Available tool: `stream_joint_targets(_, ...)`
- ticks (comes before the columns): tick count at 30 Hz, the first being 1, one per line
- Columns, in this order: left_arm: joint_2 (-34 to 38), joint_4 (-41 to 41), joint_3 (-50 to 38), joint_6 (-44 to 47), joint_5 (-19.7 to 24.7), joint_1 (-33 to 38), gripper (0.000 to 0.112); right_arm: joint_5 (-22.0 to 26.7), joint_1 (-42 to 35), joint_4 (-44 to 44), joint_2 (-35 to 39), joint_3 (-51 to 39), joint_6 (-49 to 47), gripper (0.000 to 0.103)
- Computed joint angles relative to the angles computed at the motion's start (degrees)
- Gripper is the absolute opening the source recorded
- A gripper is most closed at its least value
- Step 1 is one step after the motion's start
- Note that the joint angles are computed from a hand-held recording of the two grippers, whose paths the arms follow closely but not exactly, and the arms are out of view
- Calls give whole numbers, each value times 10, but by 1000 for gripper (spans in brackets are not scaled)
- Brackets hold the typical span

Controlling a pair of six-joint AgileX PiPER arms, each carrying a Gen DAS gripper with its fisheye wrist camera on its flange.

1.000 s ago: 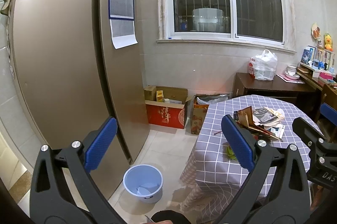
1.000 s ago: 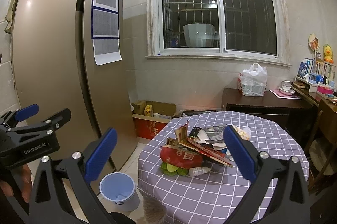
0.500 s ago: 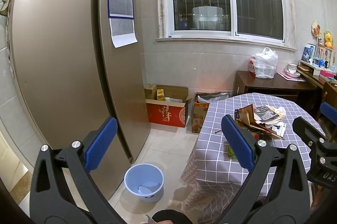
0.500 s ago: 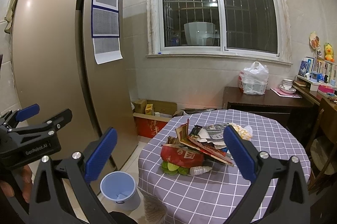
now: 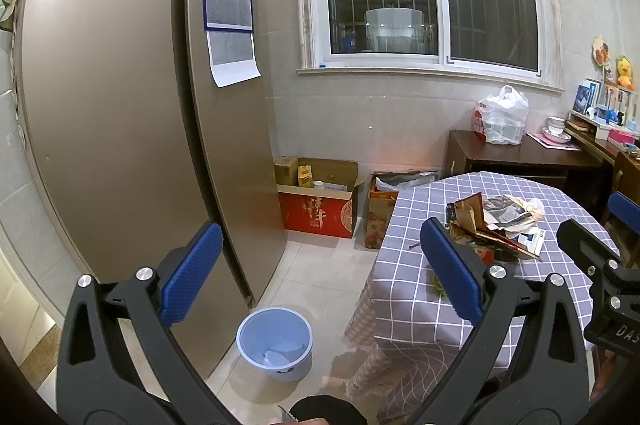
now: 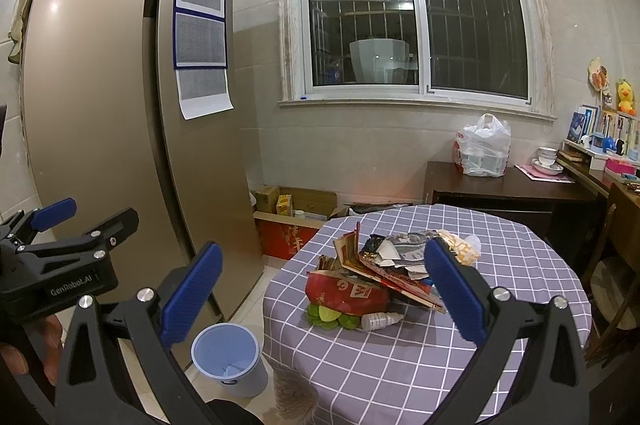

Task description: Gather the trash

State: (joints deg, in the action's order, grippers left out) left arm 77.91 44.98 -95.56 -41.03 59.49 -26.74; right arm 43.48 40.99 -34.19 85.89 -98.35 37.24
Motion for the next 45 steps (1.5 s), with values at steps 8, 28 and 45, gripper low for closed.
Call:
stream_joint_targets(8,0,-2,-1,5,4,1,97,0,1,0,0,2,1,99)
stream_joint_targets(28,10,-6,-12,15,14,2,97,0,-15,43,9,-10,-31,99)
stream_joint_targets(45,44,-14,-45,32,31,-1,97,-2,-51,105,15,-17,-81,99)
